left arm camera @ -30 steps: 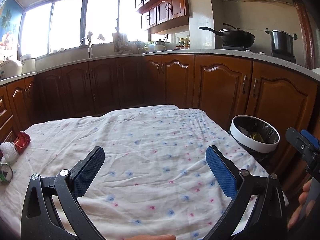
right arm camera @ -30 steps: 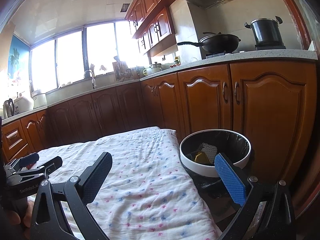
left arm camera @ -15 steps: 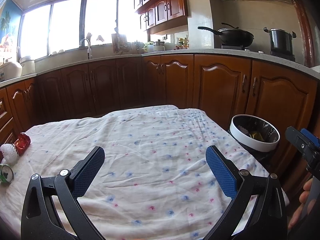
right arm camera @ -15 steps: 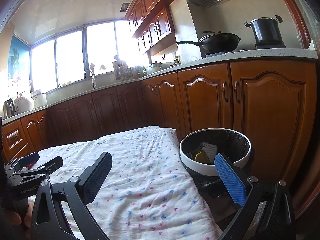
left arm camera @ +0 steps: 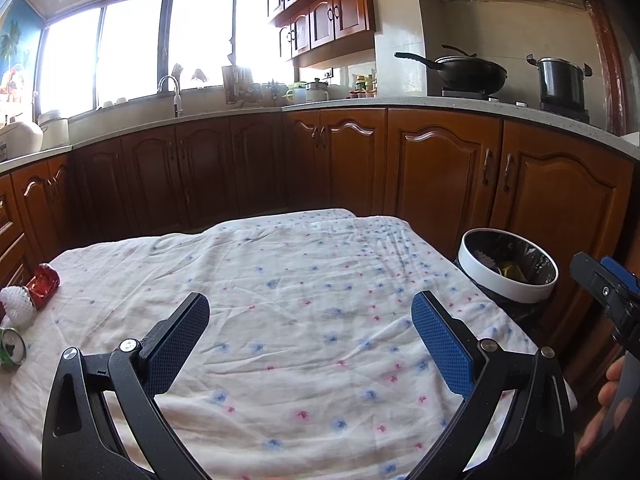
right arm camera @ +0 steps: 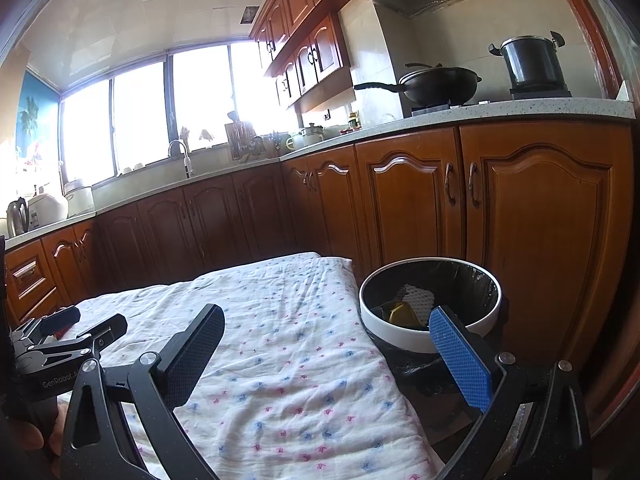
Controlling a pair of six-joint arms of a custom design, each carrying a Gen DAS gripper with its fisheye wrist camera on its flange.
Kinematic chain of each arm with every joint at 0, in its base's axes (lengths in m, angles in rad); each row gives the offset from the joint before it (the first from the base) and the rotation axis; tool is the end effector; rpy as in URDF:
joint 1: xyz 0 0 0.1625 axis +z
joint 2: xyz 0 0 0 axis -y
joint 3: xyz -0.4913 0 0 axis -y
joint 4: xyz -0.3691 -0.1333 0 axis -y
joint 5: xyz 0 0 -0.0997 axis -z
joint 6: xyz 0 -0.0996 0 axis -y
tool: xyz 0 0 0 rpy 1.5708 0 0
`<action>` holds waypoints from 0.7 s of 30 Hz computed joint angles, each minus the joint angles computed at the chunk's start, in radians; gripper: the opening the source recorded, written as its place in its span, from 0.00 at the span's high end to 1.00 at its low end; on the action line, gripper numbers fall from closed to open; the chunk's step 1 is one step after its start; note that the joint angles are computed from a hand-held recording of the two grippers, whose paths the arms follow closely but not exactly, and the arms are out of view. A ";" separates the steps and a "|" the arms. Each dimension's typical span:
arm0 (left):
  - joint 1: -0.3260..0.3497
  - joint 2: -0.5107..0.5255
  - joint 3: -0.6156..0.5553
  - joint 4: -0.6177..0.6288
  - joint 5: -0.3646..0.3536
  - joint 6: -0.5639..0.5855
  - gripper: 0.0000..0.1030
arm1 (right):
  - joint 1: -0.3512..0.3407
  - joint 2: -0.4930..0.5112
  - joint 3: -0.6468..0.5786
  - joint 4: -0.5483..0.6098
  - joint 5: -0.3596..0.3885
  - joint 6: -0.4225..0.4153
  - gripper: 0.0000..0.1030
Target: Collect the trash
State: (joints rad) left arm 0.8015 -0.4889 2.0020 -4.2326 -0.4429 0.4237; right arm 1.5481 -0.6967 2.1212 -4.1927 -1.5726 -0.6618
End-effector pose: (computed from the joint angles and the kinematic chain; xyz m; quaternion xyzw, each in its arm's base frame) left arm -0.2116 -0.5395 0.0982 0.1583 0.7501 -0.5295 0.3631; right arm 0.1204 -0.5626 0.1691 0.2590 -0.7844 0.5306 0.1898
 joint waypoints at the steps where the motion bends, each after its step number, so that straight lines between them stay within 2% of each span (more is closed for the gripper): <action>1: 0.000 0.002 -0.002 -0.004 0.002 0.006 0.00 | 0.001 0.001 0.001 -0.002 -0.002 0.000 0.00; 21: 0.001 0.002 -0.005 0.015 0.009 -0.017 0.00 | 0.003 0.003 0.000 -0.002 -0.006 0.000 0.00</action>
State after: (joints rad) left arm 0.8026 -0.4869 1.9970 -4.2172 -0.4341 0.4066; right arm 1.5513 -0.6934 2.1211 -4.1950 -1.5782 -0.6615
